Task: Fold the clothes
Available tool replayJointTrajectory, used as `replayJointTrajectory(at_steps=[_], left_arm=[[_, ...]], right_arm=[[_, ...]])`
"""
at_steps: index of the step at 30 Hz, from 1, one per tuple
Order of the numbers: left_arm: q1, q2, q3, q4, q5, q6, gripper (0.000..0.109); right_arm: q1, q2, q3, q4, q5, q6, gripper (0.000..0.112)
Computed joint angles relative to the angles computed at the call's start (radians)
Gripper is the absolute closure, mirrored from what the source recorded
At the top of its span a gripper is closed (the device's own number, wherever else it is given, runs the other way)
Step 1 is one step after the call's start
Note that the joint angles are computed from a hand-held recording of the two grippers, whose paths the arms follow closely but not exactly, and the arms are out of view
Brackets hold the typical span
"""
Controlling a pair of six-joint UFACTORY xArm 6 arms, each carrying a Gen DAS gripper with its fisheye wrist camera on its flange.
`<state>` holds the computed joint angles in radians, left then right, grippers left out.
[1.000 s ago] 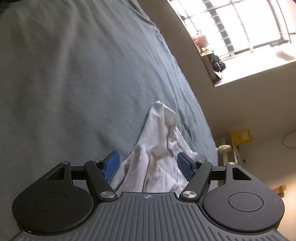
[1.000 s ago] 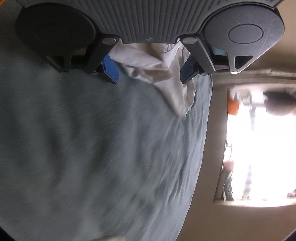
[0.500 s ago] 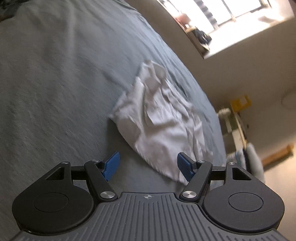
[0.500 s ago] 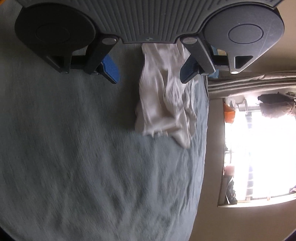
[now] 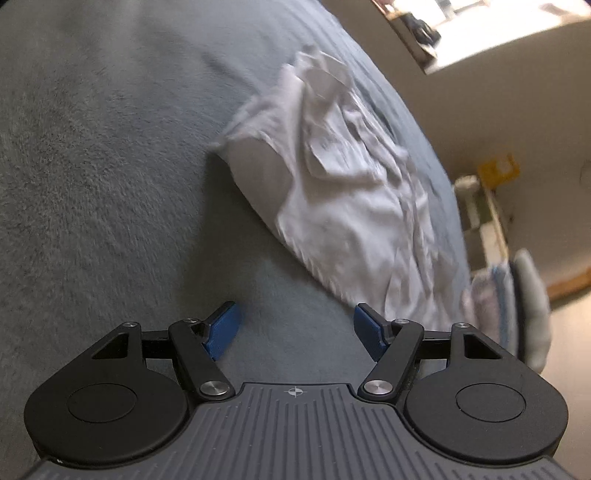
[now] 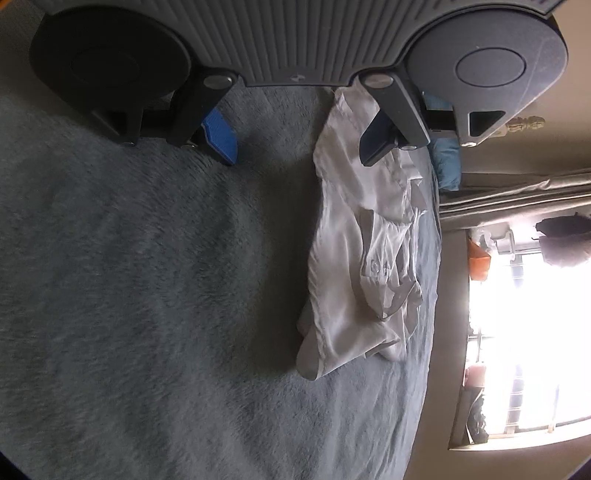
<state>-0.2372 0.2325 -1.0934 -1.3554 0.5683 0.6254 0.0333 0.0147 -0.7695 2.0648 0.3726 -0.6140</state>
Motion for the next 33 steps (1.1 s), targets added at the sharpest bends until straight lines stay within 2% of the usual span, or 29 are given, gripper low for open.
replayJointTrajectory(at_steps=[4,11,13,17,20,23,25,27,29,30,31,33], left_arm=[[0.01,0.052,-0.06,-0.059,-0.009,0.021,0.04],[-0.006,0.13,-0.156,-0.109,-0.045,0.028,0.04],[-0.016,0.14,-0.168,-0.123,-0.072,0.031,0.04],[-0.071,0.15,-0.187,-0.094,-0.195,0.031,0.044],[-0.097,0.164,-0.203,-0.081,-0.263,0.022,0.055],[-0.097,0.182,-0.22,-0.039,-0.285,-0.045,0.071],[-0.094,0.195,-0.235,-0.022,-0.288,-0.07,0.081],[-0.096,0.205,-0.245,0.024,-0.294,-0.109,0.096],[-0.102,0.202,-0.239,0.065,-0.313,-0.127,0.102],[-0.106,0.198,-0.233,0.082,-0.324,-0.134,0.105],[-0.11,0.193,-0.227,0.101,-0.334,-0.142,0.106],[-0.115,0.179,-0.214,0.116,-0.348,-0.148,0.107]], right_arm=[[0.005,0.052,-0.062,0.014,-0.008,-0.013,0.033],[-0.004,0.134,-0.145,0.227,0.002,-0.211,0.028],[-0.009,0.147,-0.158,0.274,0.006,-0.26,0.028],[-0.014,0.173,-0.188,0.461,0.005,-0.442,0.028],[-0.01,0.198,-0.225,0.553,-0.016,-0.549,0.03],[-0.015,0.222,-0.25,0.6,-0.018,-0.612,0.041],[-0.027,0.228,-0.242,0.618,0.008,-0.637,0.052],[-0.029,0.26,-0.276,0.613,0.004,-0.635,0.062],[-0.029,0.281,-0.297,0.609,-0.002,-0.64,0.081],[-0.03,0.283,-0.298,0.613,-0.004,-0.652,0.097],[-0.03,0.286,-0.299,0.617,-0.006,-0.664,0.105],[-0.031,0.275,-0.28,0.653,0.01,-0.713,0.108]])
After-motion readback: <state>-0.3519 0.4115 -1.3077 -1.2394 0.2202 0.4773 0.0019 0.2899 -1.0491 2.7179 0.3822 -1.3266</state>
